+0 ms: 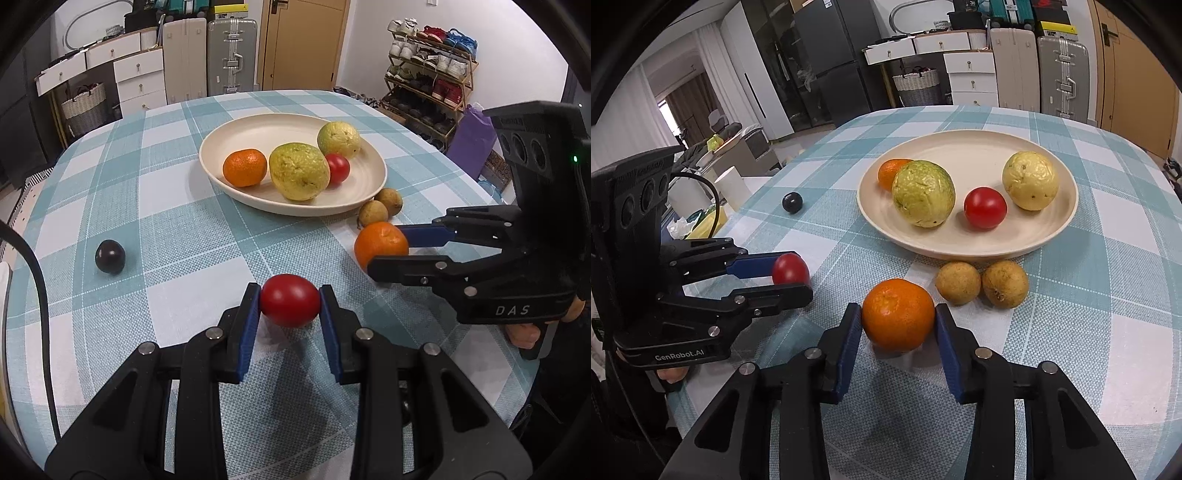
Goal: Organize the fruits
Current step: 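Carry the tomato and orange over the cream plate with both grippers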
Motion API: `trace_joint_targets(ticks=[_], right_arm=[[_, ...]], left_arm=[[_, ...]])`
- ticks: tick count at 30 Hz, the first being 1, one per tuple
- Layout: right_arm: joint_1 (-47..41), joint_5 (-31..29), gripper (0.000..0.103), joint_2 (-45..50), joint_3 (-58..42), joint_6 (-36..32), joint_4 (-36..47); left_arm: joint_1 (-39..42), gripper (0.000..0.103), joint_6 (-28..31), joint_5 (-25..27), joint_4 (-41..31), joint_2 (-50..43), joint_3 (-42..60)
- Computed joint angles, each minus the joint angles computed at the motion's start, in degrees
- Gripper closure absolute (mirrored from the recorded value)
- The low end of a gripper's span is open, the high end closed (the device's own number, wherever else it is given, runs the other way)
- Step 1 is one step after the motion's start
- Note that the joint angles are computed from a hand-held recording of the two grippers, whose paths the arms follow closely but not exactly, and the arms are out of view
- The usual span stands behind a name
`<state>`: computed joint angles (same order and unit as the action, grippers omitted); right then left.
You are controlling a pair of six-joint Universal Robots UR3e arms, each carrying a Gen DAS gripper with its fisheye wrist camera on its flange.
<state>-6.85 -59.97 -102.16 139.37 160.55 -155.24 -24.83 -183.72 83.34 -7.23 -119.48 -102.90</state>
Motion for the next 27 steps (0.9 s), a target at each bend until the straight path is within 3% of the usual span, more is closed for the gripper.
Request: trace_joint_targets(ticks=[17,27], right_arm=[[-7.7,5.9,0.063,-10.6,2.9,-2.2,3.6],[-10.3,4.7,0.063,-9.0,0.1,-0.6,3.1]], left_arm=[[0.2,0.074,-3.3,1.9,4.0,0.7,1.3],[0.3,0.074,-4.3,2.8,1.8,-2.1,8.8]])
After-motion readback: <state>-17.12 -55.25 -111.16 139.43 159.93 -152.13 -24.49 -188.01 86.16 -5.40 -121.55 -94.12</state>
